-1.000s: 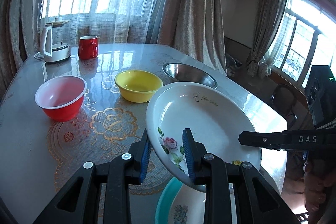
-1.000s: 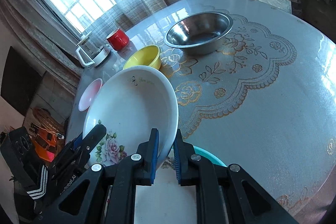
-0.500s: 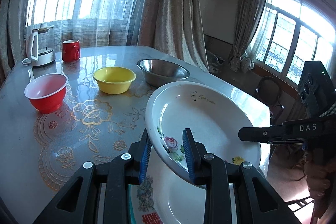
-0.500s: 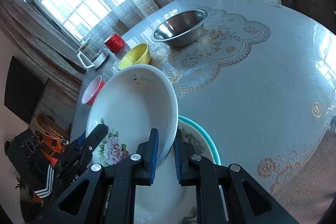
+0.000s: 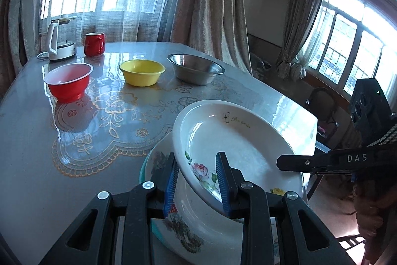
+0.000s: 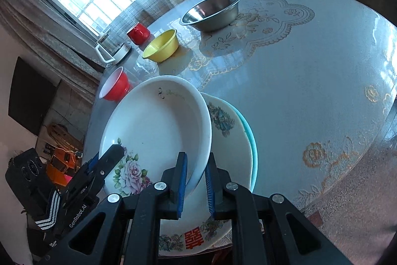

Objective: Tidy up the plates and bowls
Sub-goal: 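Lift the floral plate with both tools toward the plate stack, then lower the floral plate with both tools onto the large white plate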

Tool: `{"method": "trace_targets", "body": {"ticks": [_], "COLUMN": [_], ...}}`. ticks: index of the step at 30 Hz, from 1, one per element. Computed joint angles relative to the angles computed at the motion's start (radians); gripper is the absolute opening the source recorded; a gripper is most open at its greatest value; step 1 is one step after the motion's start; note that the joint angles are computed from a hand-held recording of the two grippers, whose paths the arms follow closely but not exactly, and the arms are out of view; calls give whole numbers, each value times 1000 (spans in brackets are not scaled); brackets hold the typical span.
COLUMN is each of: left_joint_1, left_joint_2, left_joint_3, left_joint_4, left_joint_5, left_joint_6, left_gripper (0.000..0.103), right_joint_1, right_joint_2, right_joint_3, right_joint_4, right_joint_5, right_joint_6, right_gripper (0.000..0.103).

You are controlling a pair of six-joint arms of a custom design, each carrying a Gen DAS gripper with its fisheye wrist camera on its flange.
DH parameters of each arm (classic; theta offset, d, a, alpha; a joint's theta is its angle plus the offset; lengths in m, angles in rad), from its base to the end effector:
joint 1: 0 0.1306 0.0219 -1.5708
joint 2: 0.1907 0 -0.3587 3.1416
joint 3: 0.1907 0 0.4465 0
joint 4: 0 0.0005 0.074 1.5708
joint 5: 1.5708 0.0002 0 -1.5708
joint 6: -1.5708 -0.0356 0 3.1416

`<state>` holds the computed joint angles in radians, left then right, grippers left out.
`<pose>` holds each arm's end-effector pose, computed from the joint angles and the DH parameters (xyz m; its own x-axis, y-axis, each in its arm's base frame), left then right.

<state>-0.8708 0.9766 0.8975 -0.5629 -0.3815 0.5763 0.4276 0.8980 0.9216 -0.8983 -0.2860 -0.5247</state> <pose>0.2750 -0.3067 0.3610 -0.6056 -0.0661 -0.7930 0.2239 0.9421 -0.2495 0.3338 0.1626 0.3758 -0.8861 0.1244 -0.4465 -0.1370 0.8500 0.5086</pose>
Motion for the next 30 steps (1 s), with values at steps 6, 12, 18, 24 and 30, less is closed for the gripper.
{"method": "trace_targets", "body": {"ticks": [6, 12, 18, 24, 30], "left_joint_1": [-31, -63, -60, -55, -28], "left_joint_2": [12, 43, 58, 69, 101], "left_joint_3": [9, 31, 42, 70, 134], "left_joint_4": [-42, -99, -145, -201, -297], "left_joint_5": [-24, -67, -47, -17, 80], "left_joint_6": [34, 54, 98, 137, 164], "left_gripper": [30, 30, 31, 32, 36], "right_joint_1": [0, 2, 17, 45, 59], "right_joint_2": [-25, -35, -25, 7, 37], "right_joint_3": [-23, -28, -19, 16, 49], "right_joint_4": [-15, -37, -52, -86, -119], "right_joint_5": [1, 13, 46, 100, 132], "right_joint_6": [7, 17, 36, 70, 82], "right_gripper": [14, 15, 17, 24, 30]}}
